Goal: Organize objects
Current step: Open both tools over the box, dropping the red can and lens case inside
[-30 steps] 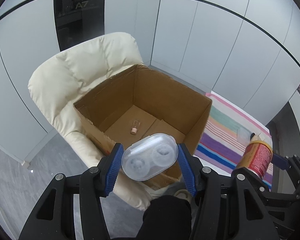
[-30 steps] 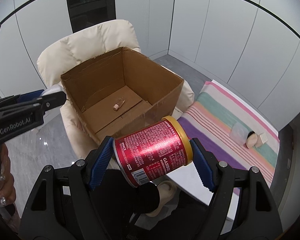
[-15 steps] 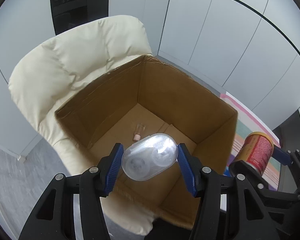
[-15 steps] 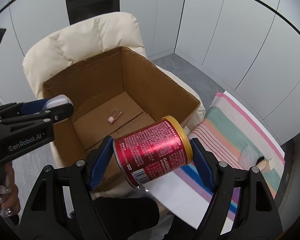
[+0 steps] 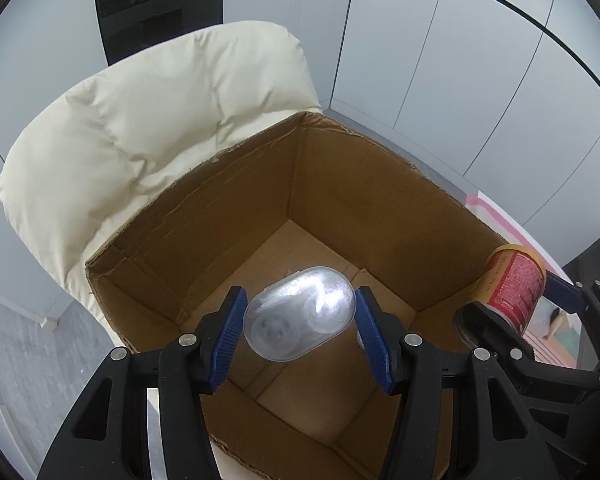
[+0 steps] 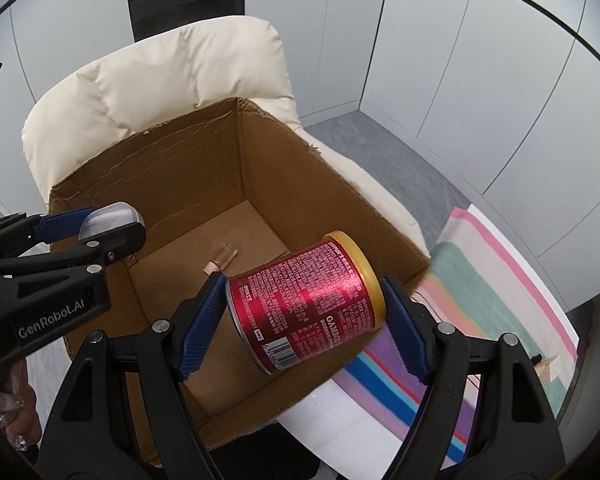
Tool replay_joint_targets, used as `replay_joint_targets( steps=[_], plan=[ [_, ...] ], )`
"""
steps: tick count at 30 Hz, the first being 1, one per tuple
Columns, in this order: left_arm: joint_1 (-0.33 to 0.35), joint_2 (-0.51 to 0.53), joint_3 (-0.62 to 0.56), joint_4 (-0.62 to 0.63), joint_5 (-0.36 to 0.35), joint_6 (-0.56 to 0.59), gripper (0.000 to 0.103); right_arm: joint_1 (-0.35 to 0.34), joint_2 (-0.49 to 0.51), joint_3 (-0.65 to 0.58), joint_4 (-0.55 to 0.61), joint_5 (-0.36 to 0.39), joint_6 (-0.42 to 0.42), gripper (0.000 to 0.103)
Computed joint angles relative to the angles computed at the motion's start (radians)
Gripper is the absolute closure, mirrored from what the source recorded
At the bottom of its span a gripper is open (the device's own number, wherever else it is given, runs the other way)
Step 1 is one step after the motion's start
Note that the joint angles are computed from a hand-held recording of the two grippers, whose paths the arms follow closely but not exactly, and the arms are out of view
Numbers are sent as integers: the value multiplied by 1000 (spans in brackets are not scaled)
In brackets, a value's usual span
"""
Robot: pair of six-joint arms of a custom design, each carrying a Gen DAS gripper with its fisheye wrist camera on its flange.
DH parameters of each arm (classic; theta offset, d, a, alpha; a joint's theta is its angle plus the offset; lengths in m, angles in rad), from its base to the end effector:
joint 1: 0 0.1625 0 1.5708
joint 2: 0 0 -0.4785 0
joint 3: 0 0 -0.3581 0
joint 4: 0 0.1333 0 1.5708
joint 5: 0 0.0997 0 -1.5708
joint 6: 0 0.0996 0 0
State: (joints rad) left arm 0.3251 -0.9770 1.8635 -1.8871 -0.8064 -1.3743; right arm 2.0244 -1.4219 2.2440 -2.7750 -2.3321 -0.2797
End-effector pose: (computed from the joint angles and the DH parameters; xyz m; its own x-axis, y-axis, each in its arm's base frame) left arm -0.4464 -0.3639 0.1673 -0.7582 -0.1069 -0.6432 0.2768 0.8404 -0.4660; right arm 0.2483 -0.3619 0.3436 -0.6215 -0.3129 0.7182 -0.6016 0.7779 -0.1817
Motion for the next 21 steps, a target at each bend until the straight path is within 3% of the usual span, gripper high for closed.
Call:
replay_joint_targets(
  steps=[3,6,7,11,21],
  plan=[
    [10,-5,7,-29,-17,8,35,-17,-4,7,-22,40,-8,21],
    [19,-9,-3,14,-27,-30,12,-8,14,10,-80,-31,-1,3],
    [22,-17,4,0,-34,-33,8,-9,13,13,-105,-36,-16,3],
    [19,-39,33,-60,-41,-36,8,-13,-2,9,-84,-25,-7,3],
    [10,-34,17,-27,-45,-44,8,-11,-24,12,-33,-21,25,3]
  ],
)
